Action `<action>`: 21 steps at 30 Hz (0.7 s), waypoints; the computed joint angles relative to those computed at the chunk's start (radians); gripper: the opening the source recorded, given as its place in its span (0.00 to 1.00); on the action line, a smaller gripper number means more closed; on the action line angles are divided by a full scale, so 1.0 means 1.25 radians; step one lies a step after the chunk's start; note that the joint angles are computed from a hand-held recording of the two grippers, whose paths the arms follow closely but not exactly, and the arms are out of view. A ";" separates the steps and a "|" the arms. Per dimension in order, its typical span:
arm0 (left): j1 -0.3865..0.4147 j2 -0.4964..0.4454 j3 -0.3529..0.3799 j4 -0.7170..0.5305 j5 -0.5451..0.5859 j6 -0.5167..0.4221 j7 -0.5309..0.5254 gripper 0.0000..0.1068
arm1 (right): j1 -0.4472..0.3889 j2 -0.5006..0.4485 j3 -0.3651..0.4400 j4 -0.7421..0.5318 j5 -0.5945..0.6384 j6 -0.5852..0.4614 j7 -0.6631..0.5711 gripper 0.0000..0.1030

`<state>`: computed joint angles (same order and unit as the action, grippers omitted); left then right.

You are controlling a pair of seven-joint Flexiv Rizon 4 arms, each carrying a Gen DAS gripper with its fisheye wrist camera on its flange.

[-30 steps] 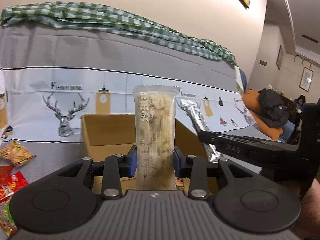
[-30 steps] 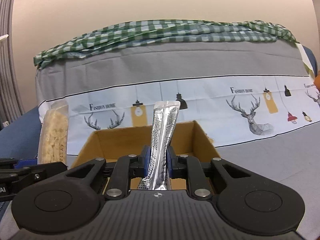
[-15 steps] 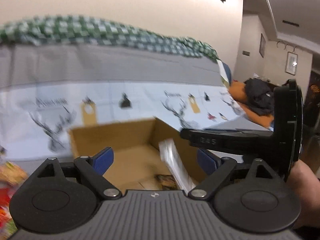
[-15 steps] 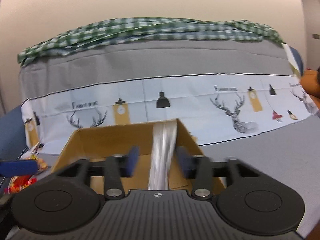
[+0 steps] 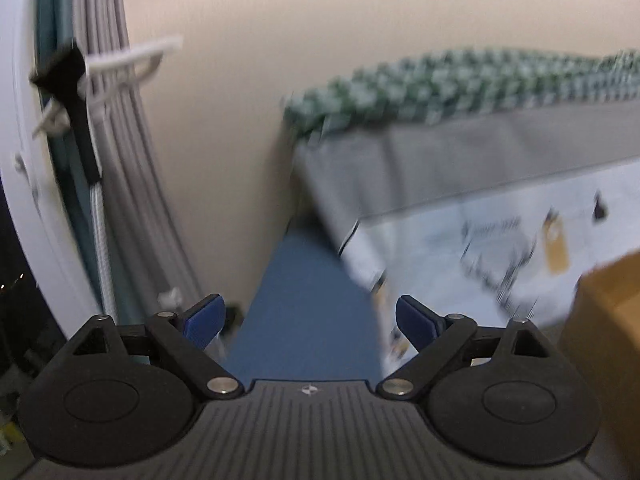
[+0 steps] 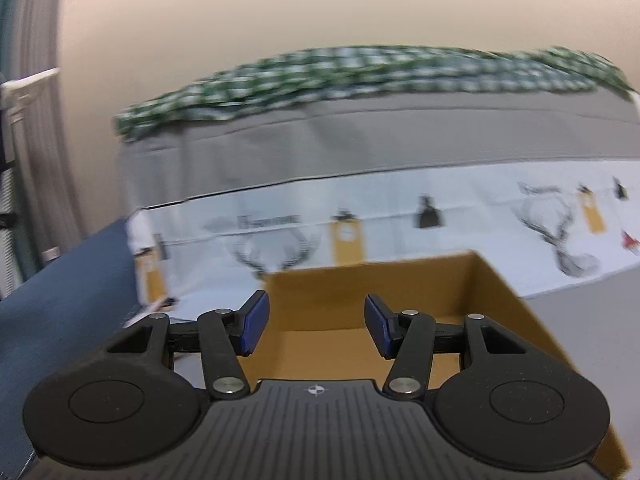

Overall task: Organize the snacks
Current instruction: 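Open both tools to drop the nut-bar pack and silver pack into the box, then move both tools back down to the snack pile beside the box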

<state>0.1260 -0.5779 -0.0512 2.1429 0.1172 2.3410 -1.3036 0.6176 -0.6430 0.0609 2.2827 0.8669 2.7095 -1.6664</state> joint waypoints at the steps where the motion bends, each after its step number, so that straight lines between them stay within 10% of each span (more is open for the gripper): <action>1: 0.013 0.003 -0.003 0.002 0.007 -0.025 -0.003 0.89 | 0.008 0.001 0.001 -0.003 -0.006 -0.001 -0.009 0.53; 4: 0.089 0.054 -0.035 0.049 0.074 -0.124 -0.099 0.89 | 0.026 0.003 0.010 -0.017 -0.024 -0.008 -0.021 0.53; 13: 0.058 0.145 -0.002 0.222 0.138 0.126 -0.171 0.86 | 0.079 -0.010 0.022 -0.055 -0.090 -0.078 -0.042 0.53; 15: 0.120 0.144 -0.086 0.169 0.254 0.012 -0.277 0.70 | 0.092 -0.021 0.023 -0.070 -0.102 -0.118 -0.042 0.53; 18: 0.198 0.103 -0.223 0.106 0.296 -0.190 -0.395 0.15 | 0.117 -0.036 0.011 -0.094 -0.105 -0.188 -0.036 0.53; 21: 0.175 0.032 -0.233 0.097 0.214 -0.248 -0.380 0.11 | 0.161 -0.054 -0.034 -0.130 -0.082 -0.260 -0.053 0.58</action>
<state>0.3453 -0.5382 -0.3420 2.2638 0.3848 2.0316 -1.7789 0.8192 -0.7111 0.0180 2.1207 0.7649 2.3848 -1.7322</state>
